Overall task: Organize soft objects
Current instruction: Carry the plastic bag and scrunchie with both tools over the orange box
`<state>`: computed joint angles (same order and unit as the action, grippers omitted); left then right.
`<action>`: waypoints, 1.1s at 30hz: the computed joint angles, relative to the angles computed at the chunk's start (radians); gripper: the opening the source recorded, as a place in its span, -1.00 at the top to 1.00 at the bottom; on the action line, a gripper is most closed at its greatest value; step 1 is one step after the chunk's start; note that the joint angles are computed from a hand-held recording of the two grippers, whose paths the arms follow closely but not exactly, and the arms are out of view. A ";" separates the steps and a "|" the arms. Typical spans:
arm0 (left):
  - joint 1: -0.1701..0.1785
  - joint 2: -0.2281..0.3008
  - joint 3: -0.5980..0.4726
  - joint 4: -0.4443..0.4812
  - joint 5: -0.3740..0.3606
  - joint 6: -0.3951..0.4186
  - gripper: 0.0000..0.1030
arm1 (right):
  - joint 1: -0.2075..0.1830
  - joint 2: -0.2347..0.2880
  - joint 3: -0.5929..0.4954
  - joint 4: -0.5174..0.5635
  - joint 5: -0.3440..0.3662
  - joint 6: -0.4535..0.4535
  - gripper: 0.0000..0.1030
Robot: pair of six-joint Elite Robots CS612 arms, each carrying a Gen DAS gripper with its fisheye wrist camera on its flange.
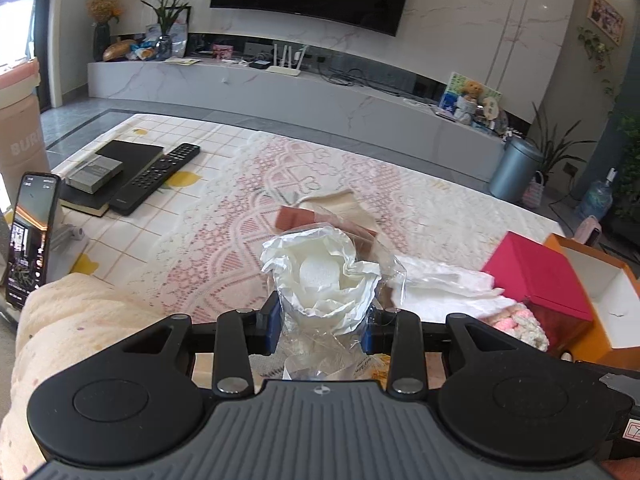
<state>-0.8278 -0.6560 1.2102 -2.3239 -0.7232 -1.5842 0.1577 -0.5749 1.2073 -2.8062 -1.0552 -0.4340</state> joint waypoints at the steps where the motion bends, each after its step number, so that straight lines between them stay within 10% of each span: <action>1: -0.003 0.002 -0.004 -0.010 0.005 0.012 0.20 | -0.005 -0.008 0.012 -0.008 0.010 0.002 0.53; 12: -0.030 0.035 -0.059 -0.146 0.064 0.194 0.20 | -0.066 -0.079 0.131 -0.168 0.095 0.049 0.53; 21: -0.028 0.132 -0.224 -0.343 0.043 0.535 0.20 | -0.114 -0.086 0.110 -0.237 0.097 0.102 0.52; 33: 0.041 0.321 -0.625 -0.350 -0.271 0.839 0.20 | -0.135 -0.027 -0.088 -0.070 0.005 0.039 0.51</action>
<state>-0.7864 -0.3349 0.5849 -2.6741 -0.9944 -0.7457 0.0231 -0.6018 1.1196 -2.8760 -1.0501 -0.3952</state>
